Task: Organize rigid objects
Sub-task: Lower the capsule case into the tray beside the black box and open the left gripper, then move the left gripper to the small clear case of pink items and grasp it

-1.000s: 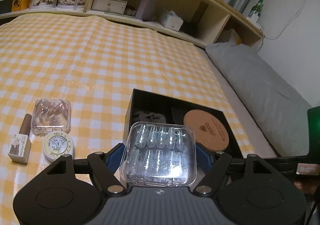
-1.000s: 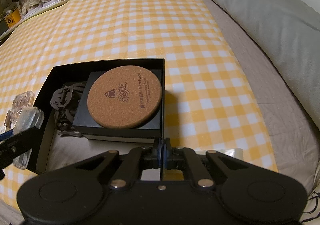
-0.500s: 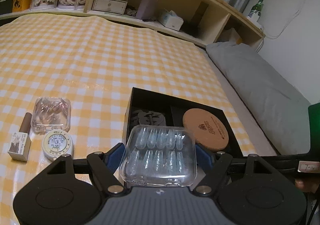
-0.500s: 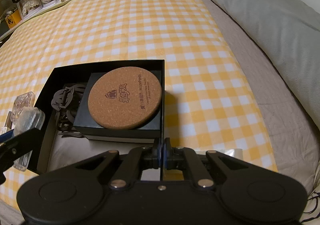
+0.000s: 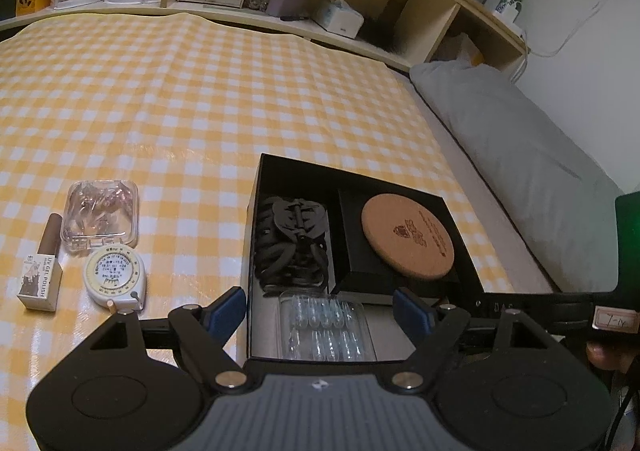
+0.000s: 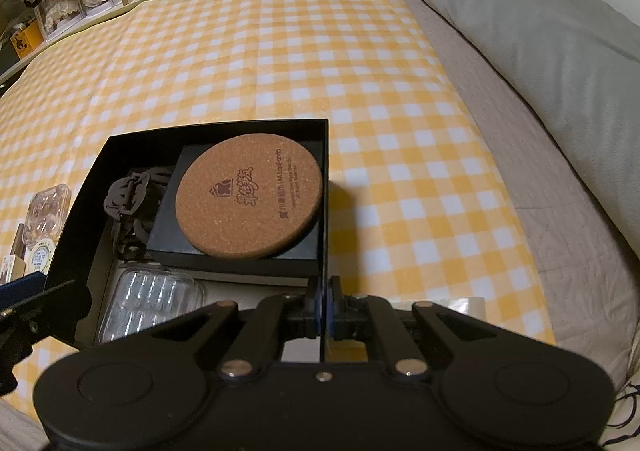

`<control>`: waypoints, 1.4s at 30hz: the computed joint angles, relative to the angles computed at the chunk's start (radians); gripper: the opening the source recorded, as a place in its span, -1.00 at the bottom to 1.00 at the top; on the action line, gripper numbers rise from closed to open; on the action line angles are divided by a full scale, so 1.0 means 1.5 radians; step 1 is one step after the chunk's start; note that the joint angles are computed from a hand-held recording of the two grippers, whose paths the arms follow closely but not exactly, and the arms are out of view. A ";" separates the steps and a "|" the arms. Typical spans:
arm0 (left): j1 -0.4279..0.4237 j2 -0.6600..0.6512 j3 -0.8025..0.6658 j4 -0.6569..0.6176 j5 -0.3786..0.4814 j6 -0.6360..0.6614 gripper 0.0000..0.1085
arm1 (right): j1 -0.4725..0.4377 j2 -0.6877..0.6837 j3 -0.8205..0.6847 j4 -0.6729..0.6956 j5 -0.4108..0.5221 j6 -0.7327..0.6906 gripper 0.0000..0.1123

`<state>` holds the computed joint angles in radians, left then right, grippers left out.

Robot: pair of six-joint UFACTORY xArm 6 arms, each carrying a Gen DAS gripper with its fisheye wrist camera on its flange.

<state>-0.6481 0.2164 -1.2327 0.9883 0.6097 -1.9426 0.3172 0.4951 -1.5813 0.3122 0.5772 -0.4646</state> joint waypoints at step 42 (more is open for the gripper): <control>0.155 -0.111 0.100 -0.171 0.109 0.208 0.89 | 0.002 -0.011 0.014 0.004 -0.007 0.001 -0.93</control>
